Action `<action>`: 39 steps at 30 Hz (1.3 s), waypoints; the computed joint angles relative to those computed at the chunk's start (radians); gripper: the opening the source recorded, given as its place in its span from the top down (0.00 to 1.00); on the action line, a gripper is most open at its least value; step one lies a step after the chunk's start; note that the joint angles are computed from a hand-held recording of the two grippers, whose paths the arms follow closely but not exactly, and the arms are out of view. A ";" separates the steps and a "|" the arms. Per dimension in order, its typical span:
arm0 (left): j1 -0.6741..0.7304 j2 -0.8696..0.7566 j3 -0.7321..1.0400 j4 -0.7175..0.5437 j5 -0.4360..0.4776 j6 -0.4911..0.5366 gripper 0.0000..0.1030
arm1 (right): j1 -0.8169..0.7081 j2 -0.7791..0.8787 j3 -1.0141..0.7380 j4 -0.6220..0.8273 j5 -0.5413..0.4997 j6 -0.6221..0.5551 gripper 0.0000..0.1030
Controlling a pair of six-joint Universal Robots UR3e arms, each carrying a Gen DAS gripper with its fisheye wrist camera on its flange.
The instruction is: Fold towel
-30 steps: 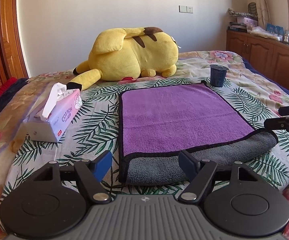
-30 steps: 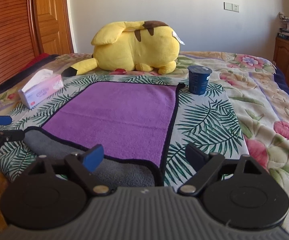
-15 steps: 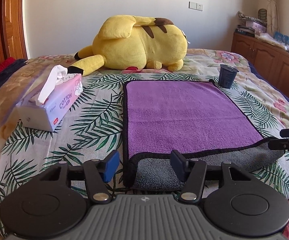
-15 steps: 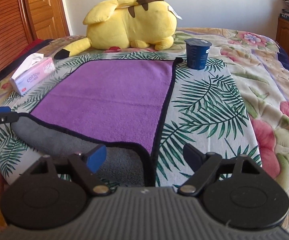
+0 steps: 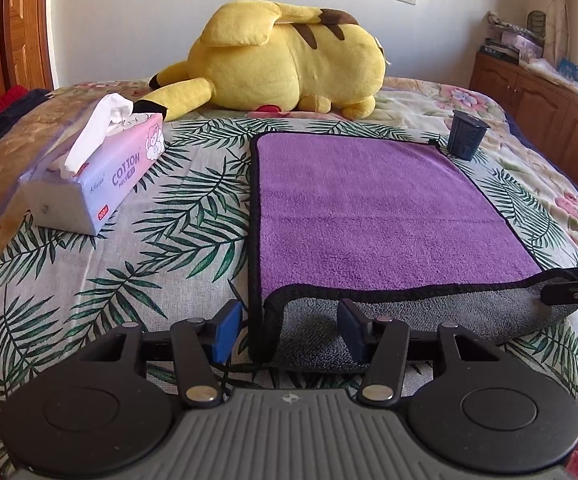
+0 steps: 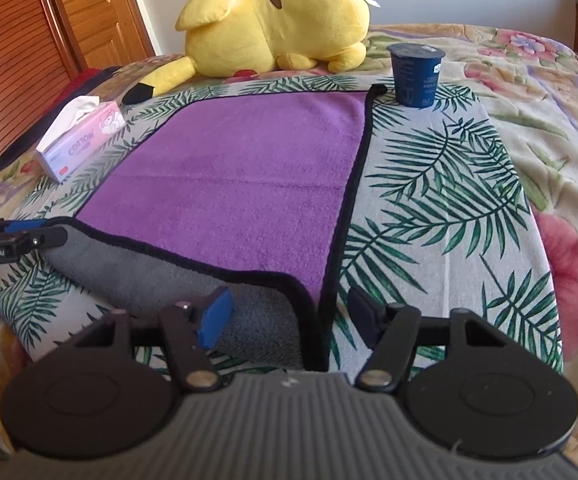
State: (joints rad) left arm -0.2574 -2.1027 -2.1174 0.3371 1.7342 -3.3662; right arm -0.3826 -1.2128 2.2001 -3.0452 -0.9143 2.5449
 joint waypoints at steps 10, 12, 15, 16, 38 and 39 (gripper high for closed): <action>-0.019 -0.015 0.005 0.012 0.002 0.028 0.85 | 0.002 -0.017 -0.002 0.033 -0.002 -0.031 0.51; -0.019 -0.016 0.004 0.016 0.002 0.027 0.90 | 0.003 -0.024 0.000 0.035 -0.002 -0.043 0.56; -0.019 -0.019 0.001 0.024 -0.002 0.031 0.94 | 0.008 -0.038 0.006 0.032 -0.008 -0.059 0.65; -0.020 -0.022 0.002 0.027 0.000 0.033 0.94 | 0.010 -0.041 0.009 0.025 -0.014 -0.062 0.70; -0.016 -0.015 -0.013 0.042 -0.015 0.047 1.00 | -0.003 -0.052 0.020 0.024 0.009 -0.100 0.95; -0.019 -0.014 -0.012 0.044 -0.013 0.048 1.00 | -0.004 -0.051 0.020 0.022 0.011 -0.098 0.95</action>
State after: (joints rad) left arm -0.2766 -2.1166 -2.1297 0.3810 1.7214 -3.3180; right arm -0.3867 -1.2637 2.2203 -3.0234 -0.9031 2.4465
